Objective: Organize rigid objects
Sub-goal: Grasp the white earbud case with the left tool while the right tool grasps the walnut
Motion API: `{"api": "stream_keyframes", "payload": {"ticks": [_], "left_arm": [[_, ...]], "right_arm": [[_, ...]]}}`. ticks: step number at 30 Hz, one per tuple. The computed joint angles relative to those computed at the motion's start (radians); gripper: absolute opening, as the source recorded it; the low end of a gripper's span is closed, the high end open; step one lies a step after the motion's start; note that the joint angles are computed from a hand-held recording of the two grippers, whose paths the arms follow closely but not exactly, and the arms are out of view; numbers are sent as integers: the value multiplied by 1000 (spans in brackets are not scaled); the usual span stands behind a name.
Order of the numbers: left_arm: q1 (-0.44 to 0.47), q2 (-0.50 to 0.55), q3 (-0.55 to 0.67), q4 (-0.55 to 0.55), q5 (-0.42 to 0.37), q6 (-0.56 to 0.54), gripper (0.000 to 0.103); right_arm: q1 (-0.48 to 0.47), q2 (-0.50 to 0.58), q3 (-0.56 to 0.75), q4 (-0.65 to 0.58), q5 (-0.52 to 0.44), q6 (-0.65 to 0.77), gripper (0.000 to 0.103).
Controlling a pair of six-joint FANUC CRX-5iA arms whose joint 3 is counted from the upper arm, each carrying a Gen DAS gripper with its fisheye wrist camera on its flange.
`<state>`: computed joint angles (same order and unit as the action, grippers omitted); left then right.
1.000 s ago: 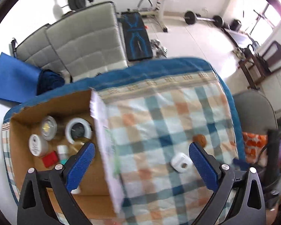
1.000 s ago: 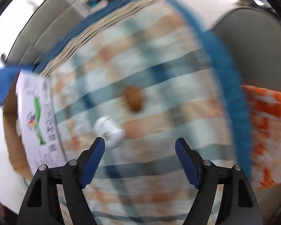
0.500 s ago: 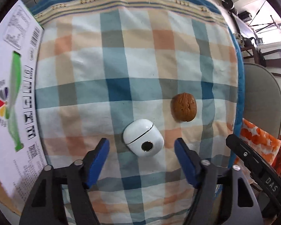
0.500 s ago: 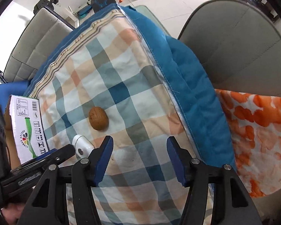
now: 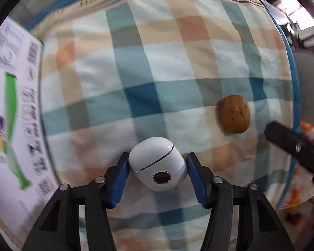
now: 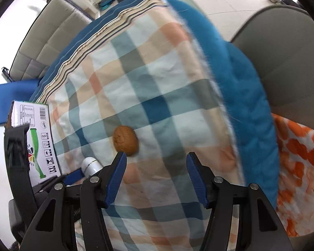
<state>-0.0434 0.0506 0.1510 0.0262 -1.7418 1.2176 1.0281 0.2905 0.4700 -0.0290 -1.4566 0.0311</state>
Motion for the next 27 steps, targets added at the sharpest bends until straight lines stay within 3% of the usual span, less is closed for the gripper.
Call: {"api": "stream_keyframes", "payload": {"ticks": [2,7,8,9,10,18,26,27], "left_arm": [[-5,0,10,-36,1,-16,53],[63,37,6,51,-37,62,56],[72,39,5,65,-38,75,57],[80,43,11,68,-42,74,57],[78,42,12,65,-38,74,57],[-13,-7,-27,30,24,93,51],[31,-51,-23,62,13,27,50],[31,-54,-20,67,11,26,50]], "right_arm": [[-17,24,18,-33,22,27,62],[-47,73,48,-112,64,62,62],[-47,93,70,-118,47,72,53],[-46,115,97,-121,18,81,35],[-44,127,112,-121,2,85,33],[-22,184,212,-126,-100,112,32],[20,186,247,-82,-154,73,29],[23,186,254,-81,-157,66,9]]}}
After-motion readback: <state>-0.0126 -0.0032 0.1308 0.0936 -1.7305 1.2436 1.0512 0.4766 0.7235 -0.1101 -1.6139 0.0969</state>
